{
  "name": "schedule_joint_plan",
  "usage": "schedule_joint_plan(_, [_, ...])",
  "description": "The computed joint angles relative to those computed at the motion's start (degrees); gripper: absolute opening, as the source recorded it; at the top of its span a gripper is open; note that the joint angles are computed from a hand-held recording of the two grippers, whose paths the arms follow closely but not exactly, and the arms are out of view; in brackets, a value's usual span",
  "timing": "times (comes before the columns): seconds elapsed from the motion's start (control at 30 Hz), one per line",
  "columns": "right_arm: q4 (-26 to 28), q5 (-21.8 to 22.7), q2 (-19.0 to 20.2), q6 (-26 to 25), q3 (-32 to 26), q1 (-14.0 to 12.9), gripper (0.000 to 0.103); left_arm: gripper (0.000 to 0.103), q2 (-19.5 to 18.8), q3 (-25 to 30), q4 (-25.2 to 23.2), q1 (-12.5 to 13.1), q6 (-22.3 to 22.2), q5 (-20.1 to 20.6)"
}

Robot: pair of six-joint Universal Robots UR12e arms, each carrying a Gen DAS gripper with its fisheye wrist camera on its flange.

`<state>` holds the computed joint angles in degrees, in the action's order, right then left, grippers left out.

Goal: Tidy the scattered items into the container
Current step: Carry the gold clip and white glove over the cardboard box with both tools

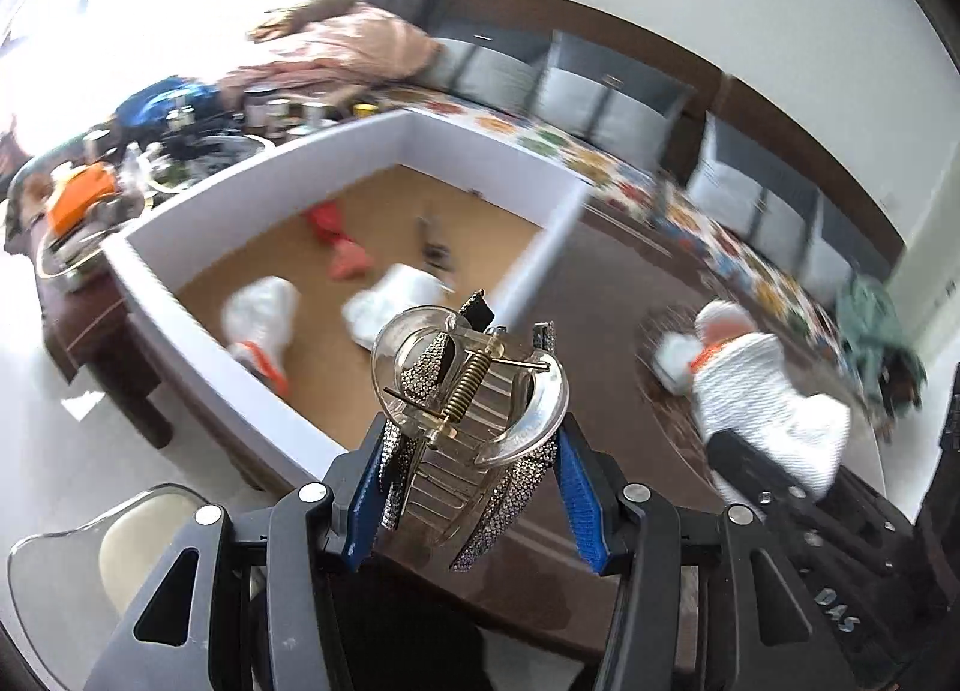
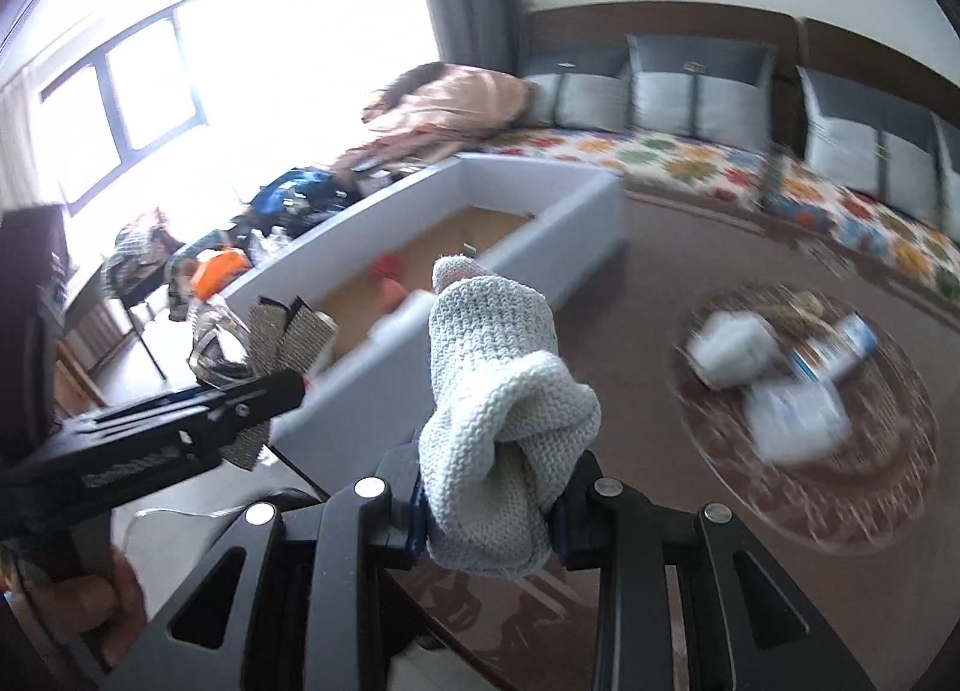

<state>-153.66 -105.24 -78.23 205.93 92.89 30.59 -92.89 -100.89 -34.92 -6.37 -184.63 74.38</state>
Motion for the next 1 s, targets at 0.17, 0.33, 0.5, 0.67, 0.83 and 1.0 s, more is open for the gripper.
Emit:
schedule_joint_plan(0.17, [0.84, 3.06, 5.67, -4.34, -8.66, -0.02, 0.031, 0.051, -3.15, 4.08, -1.37, 2.37, -1.15, 0.04])
schedule_joint_plan(0.33, [4.21, 5.37, 12.05, -7.30, -18.34, -0.81, 0.031, 0.051, -8.22, 10.96, -4.64, 3.44, -0.72, 0.14])
schedule_joint_plan(0.5, [11.36, 8.10, 18.69, -9.31, -29.15, -2.91, 0.031, 0.051, -14.27, 19.57, -9.61, 3.76, -0.49, -0.60])
schedule_joint_plan(0.67, [22.60, 8.68, 26.27, -8.56, -42.40, -5.79, 0.031, 0.051, -21.82, 30.79, -17.28, 2.94, 1.05, -0.89])
schedule_joint_plan(0.83, [34.09, 10.28, 32.85, -5.60, -54.37, -8.78, 0.031, 0.051, -29.84, 42.85, -26.29, 1.40, 3.73, -0.56])
schedule_joint_plan(1.0, [47.00, 12.92, 39.22, 0.45, -65.51, -11.58, 0.040, 0.060, -37.99, 55.44, -39.21, 0.81, 5.08, -1.89])
